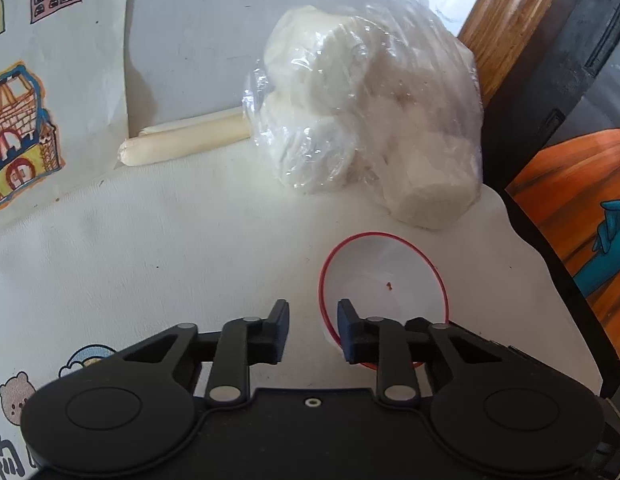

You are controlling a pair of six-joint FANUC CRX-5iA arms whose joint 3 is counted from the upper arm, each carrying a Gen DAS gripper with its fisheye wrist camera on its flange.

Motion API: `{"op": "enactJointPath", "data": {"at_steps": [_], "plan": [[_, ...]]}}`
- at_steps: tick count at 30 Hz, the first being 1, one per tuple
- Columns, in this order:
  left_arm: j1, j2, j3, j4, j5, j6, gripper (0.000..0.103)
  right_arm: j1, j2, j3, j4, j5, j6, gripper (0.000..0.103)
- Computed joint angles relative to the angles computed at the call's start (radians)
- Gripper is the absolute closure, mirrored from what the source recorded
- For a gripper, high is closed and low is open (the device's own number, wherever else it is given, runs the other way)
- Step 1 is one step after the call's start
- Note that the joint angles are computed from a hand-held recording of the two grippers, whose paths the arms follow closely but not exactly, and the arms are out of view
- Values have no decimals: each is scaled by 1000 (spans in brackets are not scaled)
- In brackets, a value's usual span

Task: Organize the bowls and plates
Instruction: 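Move both grippers to the second white red-rimmed bowl and close on its rim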

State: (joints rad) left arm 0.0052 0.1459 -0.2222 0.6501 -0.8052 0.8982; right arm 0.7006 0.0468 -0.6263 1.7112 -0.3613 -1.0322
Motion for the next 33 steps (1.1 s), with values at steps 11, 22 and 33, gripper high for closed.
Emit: {"op": "enactJointPath", "data": {"at_steps": [11,22,33], "plan": [[-15,-37,-29,-13,14,-38,92,-3,7,8,-8,27,39,77],[-2,-105,-87,27,16,-87,93,13,-8,1,-6,-4,51,88],[69,-288,-242,233,-13,-277,94,121,-91,-27,32,-171,46,88]]}}
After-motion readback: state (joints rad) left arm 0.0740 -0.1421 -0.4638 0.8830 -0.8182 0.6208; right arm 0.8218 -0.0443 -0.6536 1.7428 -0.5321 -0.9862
